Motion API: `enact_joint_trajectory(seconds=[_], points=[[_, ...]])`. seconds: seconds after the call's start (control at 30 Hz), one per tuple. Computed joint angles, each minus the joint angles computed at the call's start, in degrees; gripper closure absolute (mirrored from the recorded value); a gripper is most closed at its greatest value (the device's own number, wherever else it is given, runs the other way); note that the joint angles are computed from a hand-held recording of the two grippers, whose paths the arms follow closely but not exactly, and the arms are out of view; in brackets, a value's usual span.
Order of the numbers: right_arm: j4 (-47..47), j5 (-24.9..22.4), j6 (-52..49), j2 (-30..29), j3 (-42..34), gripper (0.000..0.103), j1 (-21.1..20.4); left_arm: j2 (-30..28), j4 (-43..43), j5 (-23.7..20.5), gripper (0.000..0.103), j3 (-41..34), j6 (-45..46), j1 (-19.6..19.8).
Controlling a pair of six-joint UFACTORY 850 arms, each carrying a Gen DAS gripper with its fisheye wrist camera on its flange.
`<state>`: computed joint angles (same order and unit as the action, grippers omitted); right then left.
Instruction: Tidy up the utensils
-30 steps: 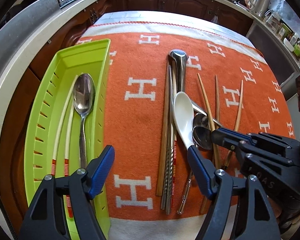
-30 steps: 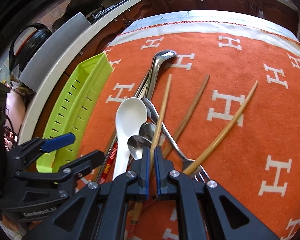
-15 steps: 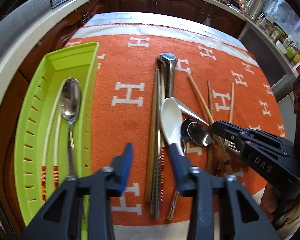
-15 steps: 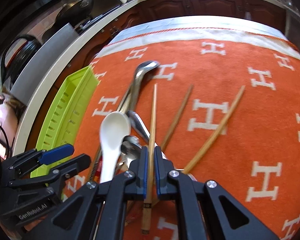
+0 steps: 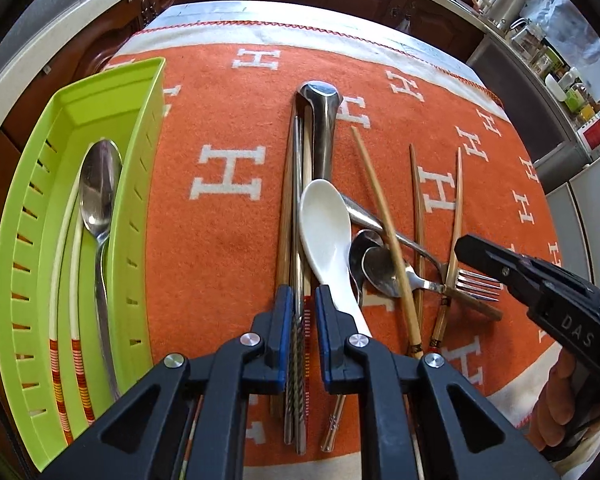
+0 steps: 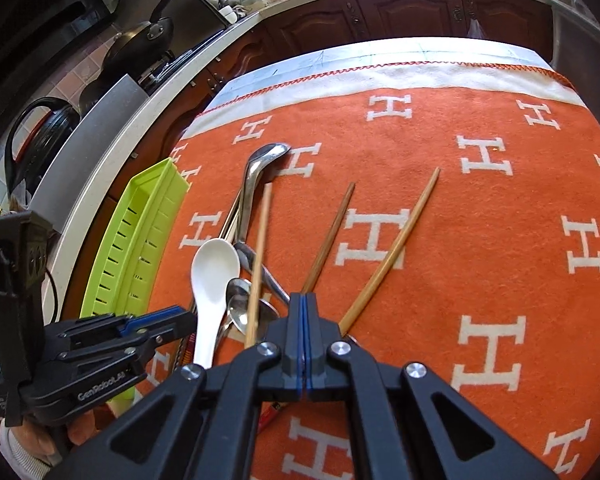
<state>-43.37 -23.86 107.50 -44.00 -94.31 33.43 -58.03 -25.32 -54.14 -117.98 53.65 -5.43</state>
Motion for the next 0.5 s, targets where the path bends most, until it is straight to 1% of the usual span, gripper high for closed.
enact_joint_trajectory(seconds=[0.1,0.17,0.27,0.3,0.33,0.37,0.4,0.43,0.5], points=[[0.5,0.9,-0.1,-0.1,0.1,0.103,-0.1,0.5,-0.2,1.8,0.093,0.9,1.8,-0.4],[0.7,1.0,-0.1,-0.2,0.1,0.103,0.0,0.0,0.2,0.9,0.093,0.2,1.3,-0.6],[1.4,1.1,-0.7,-0.2,0.2,0.103,0.0,1.4,0.5,2.8,0.093,2.5,2.0,-1.1],[1.3,1.1,-0.6,-0.2,0.2,0.103,0.0,1.6,0.2,2.4,0.095,2.8,2.4,-1.0],[1.1,1.1,-0.4,-0.1,0.3,0.103,0.1,1.0,0.7,0.4,0.096,2.0,1.7,-1.0],[1.0,1.1,-0.3,-0.1,0.4,0.103,0.1,0.9,0.7,-0.4,0.096,2.0,1.4,-1.0],[0.9,1.2,-0.2,0.0,0.6,0.103,0.1,1.0,0.9,-0.2,0.096,2.5,1.7,-1.1],[0.9,1.2,-0.2,0.0,0.6,0.103,0.2,1.6,0.2,1.1,0.096,3.6,2.7,-1.1],[0.6,1.3,0.1,0.1,0.7,0.103,0.2,1.6,-0.2,1.2,0.096,3.7,2.7,-1.1]])
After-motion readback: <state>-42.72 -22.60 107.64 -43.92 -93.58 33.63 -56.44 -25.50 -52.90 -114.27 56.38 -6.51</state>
